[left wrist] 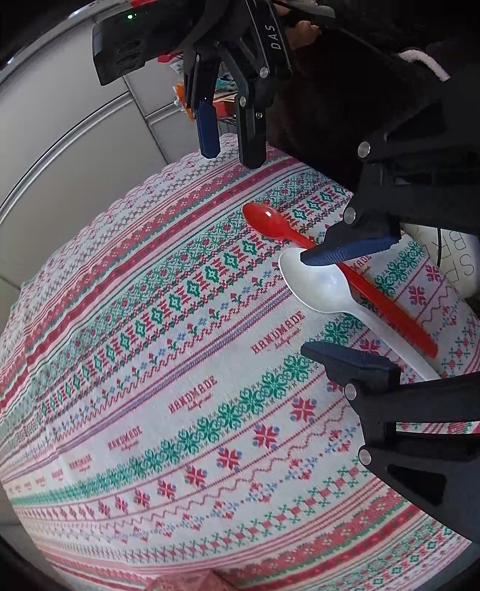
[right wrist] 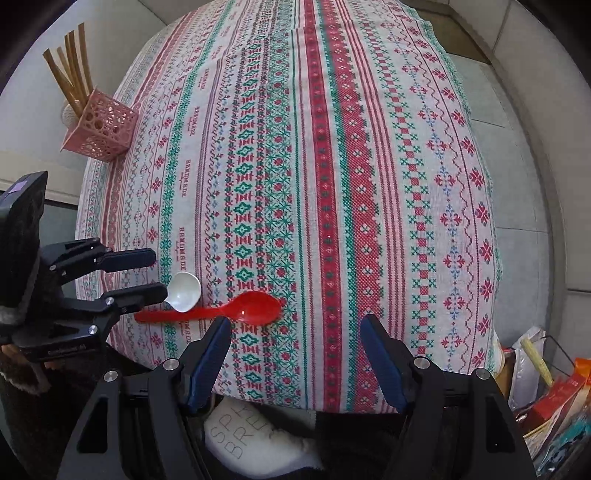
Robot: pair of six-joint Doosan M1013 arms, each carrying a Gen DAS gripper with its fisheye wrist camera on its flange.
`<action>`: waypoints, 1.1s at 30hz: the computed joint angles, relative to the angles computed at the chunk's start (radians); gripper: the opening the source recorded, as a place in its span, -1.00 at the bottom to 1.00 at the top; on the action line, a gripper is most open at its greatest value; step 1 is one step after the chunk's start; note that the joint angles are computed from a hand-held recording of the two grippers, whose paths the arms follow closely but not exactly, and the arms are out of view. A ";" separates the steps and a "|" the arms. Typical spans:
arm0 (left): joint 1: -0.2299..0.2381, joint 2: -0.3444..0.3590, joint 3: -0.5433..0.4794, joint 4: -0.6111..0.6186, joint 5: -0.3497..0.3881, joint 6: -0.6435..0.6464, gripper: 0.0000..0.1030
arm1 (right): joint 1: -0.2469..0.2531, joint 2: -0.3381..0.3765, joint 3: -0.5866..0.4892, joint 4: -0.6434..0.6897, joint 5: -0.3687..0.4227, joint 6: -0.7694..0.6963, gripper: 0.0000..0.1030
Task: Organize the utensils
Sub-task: 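Grasp the white spoon with the left tool while the right tool grasps the red spoon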
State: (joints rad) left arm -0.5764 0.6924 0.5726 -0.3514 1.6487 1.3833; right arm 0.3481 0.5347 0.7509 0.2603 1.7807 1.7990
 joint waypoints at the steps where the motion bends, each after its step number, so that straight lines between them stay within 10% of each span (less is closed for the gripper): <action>1: -0.002 0.012 -0.014 0.000 0.013 0.012 -0.19 | -0.003 -0.001 0.006 0.004 0.002 0.000 0.43; 14: -0.014 0.057 -0.068 -0.031 0.049 0.070 -0.95 | -0.009 0.001 0.036 0.029 0.027 -0.001 0.43; 25: -0.012 0.010 -0.013 0.116 0.010 0.001 -0.99 | -0.010 0.008 0.063 0.109 0.007 0.035 0.39; 33: 0.022 -0.053 0.094 0.130 -0.050 -0.060 -0.99 | -0.014 0.022 0.066 0.179 -0.015 0.047 -0.28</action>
State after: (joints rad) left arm -0.5545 0.6395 0.6663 -0.2217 1.5982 1.3236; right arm 0.3341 0.5570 0.8173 0.4394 1.7654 1.8463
